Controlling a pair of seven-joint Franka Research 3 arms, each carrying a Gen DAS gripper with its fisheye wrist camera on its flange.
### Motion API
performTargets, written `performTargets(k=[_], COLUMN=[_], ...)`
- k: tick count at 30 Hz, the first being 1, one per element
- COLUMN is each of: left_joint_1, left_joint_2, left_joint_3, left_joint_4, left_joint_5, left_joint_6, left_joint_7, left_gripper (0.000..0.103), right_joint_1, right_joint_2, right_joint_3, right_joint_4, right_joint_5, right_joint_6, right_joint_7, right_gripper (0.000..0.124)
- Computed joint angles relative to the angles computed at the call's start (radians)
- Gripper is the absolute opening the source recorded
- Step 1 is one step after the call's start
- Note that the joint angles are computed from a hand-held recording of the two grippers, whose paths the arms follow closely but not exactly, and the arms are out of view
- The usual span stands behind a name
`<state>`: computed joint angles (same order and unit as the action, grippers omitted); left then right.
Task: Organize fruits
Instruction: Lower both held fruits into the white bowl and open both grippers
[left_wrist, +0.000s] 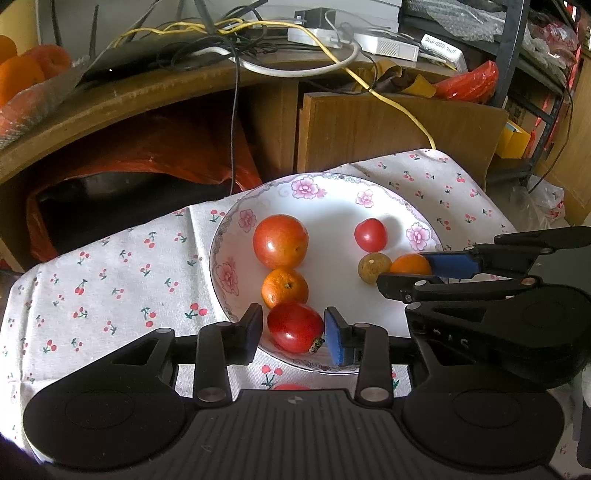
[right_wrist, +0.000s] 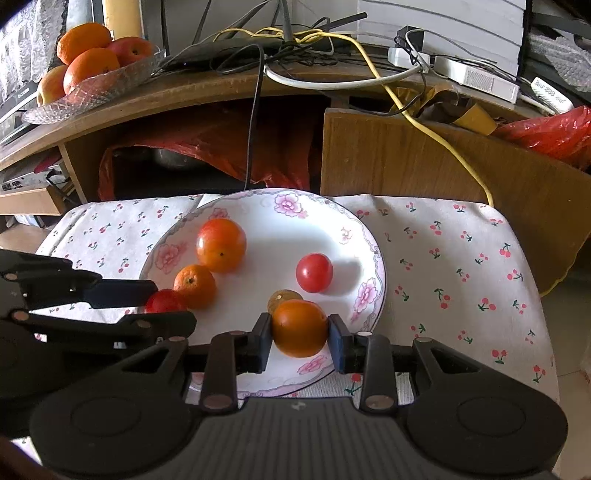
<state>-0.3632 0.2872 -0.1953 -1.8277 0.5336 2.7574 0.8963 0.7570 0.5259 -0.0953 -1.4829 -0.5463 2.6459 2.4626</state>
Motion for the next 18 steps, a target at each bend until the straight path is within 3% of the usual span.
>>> performTargets(k=[6, 18], left_joint_1=[0.001, 0.006], left_joint_2=[-0.015, -0.057], left_joint_3=[0.008, 0.009], left_joint_4=[-0.009, -0.040], left_joint_5=[0.016, 0.058], left_joint_6=[0.009, 0.012], left_joint_7=[-0.032, -0.069], left_gripper=[0.058, 0.063], right_joint_1=[0.004, 0.025], right_joint_2=[-0.009, -0.044], right_joint_3=[-0.011, -0.032], right_joint_4=[-0.011, -0.034], right_joint_5=[-0.009, -0.080], right_joint_6=[0.023, 0.054], right_joint_7=[0.026, 0.118], right_gripper=[0.050, 0.050])
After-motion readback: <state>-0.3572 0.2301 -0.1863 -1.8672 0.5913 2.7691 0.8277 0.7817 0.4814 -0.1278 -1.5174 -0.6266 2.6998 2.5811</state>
